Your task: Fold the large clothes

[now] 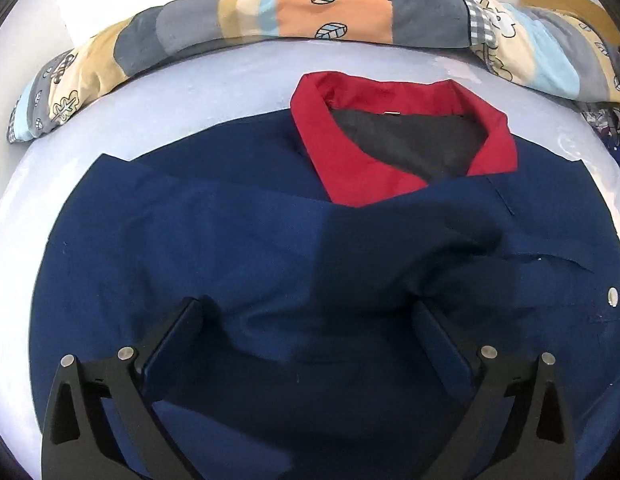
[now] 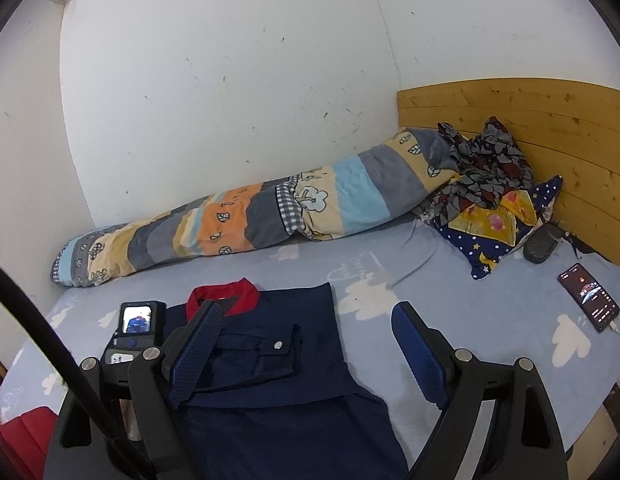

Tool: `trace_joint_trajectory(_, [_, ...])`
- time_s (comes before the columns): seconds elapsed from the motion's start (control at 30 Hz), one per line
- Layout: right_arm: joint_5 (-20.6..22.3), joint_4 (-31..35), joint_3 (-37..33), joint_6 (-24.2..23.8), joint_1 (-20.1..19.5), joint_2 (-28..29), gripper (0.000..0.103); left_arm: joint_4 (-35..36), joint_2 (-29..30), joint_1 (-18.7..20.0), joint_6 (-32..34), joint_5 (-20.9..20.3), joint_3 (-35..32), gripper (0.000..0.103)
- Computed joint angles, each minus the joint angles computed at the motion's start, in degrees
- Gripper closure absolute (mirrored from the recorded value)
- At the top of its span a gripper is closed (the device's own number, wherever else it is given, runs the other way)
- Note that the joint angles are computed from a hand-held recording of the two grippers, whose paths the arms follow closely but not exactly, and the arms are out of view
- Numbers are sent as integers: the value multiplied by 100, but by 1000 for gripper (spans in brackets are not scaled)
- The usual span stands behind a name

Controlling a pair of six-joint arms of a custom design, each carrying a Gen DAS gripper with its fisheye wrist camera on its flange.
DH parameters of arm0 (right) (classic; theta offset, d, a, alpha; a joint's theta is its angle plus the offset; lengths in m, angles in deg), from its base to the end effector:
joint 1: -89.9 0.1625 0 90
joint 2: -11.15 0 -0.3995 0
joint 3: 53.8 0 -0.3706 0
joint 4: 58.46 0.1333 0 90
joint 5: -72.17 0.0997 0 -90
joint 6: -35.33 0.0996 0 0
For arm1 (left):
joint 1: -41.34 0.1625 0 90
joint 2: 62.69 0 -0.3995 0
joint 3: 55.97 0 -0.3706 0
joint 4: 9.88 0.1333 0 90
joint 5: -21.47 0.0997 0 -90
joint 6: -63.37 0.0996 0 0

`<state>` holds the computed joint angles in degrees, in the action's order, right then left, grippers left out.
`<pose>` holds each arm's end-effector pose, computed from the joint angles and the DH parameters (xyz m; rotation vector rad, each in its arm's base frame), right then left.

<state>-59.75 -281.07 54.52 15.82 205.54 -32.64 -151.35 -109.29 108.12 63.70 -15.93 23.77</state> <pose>0.2998 -0.4703 0.1692 0.3026 -2.1348 1.4508 -0.0802 -0.7256 0.2241 0.2821 2.2279 -0.5735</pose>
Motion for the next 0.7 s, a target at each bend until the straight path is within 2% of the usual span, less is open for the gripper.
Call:
trace_joint_trajectory(0.1, [-26,100,-9,63,-30,-4,12,-665,-328,-131,304,-32,564,0])
trace_joint_trajectory(0.17, [18,165,-3,154,-43,-21,12,-861,-606,-219,314,-109,1017,0])
trace_joint_trajectory(0.2, [20,193,-19,168,-42,-15,12,-918,-721,-266,269,-57,1253,0])
trace_joint_trajectory(0.3, [24,425,-134,177,-47,79,12,-431,-888,-211,-42,-62,1540,0])
trace_joint_trajectory(0.33, [56,500,-171,180,-61,124,12,-600,-968,-208,0,-115,1685,0])
trace_joint_trajectory(0.43, [61,1240,-491,333,-158,380,12,-587,-1288,-290,-28,17,1928,0])
trace_joint_trajectory(0.5, [216,1911,-764,590,-276,551,12,-779,-1563,-320,196,31,2052,0])
trace_joint_trajectory(0.57, [247,2478,-1051,762,-363,739,13,-901,-1755,-318,401,243,2091,0])
trace_joint_trajectory(0.67, [292,3352,-1714,887,-520,1136,17,-694,-2004,-73,381,526,1967,0])
trace_joint_trajectory(0.7, [250,3564,-1944,798,-556,1290,25,-609,-2060,24,306,551,1938,0])
